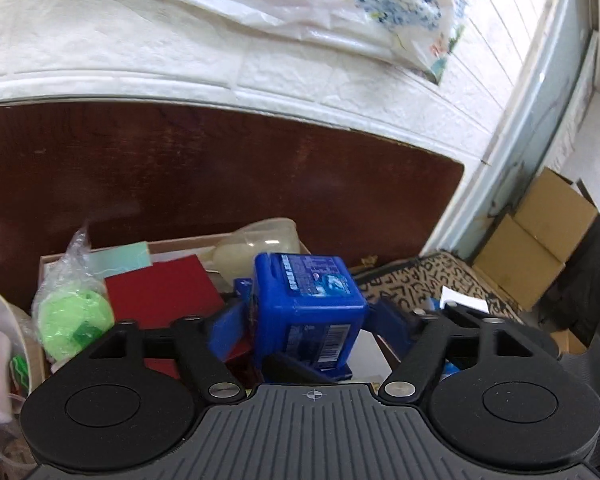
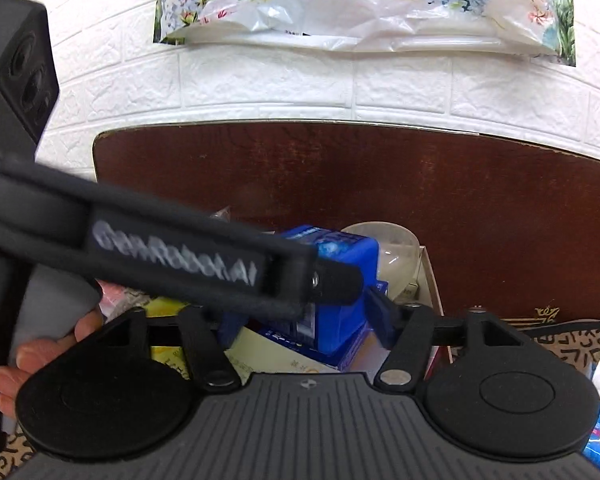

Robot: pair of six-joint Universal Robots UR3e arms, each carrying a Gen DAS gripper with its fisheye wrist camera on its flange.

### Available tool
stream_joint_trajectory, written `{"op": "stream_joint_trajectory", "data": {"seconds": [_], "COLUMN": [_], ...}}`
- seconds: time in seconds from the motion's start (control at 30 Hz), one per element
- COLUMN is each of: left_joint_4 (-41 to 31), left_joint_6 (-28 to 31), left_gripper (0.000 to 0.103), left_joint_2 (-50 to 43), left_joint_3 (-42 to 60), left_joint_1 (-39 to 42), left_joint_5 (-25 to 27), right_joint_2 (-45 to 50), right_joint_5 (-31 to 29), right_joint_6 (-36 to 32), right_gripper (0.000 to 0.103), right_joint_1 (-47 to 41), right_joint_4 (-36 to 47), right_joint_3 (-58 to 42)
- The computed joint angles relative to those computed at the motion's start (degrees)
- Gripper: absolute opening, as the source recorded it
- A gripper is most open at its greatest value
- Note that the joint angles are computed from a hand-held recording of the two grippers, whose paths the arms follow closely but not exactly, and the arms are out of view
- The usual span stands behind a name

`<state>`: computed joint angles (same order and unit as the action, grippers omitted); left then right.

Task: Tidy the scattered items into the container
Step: 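Open the left tool to release the blue box into the box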

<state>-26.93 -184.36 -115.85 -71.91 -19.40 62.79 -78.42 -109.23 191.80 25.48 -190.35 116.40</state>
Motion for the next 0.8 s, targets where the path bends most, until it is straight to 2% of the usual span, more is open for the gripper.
{"op": "stream_joint_trajectory", "data": {"seconds": [0.03, 0.2, 0.3, 0.47, 0.63, 0.8], "left_joint_4": [1.01, 4.67, 4.72, 6.99, 5.32, -3.65], "left_joint_6": [-0.45, -2.54, -2.43, 0.52, 5.70, 10.60], "left_gripper": [0.095, 0.103, 0.103, 0.103, 0.103, 0.103], "left_joint_2": [0.58, 4.93, 9.28, 21.10, 38.27, 56.59], "left_joint_3": [-0.85, -6.17, -10.84, -24.60, -40.93, -52.49], "left_joint_1": [0.18, 1.51, 2.72, 5.84, 10.81, 14.74], "left_joint_5": [-0.02, -0.47, -1.49, -3.58, -6.07, -5.13], "right_joint_2": [-0.12, -1.27, -3.04, -6.71, -8.16, -6.71], "right_joint_5": [-0.03, -3.29, -6.17, -11.54, -20.78, -31.42], "right_joint_6": [0.35, 3.36, 6.02, 10.44, 16.60, 25.97], "right_gripper": [0.073, 0.093, 0.099, 0.102, 0.102, 0.102], "right_joint_1": [0.00, 1.61, 3.93, 10.77, 21.71, 33.88], "right_joint_4": [-0.32, -2.65, -2.21, 0.31, 8.96, 22.80], "right_joint_3": [0.32, 2.34, 3.46, 4.92, 2.28, -3.59]}}
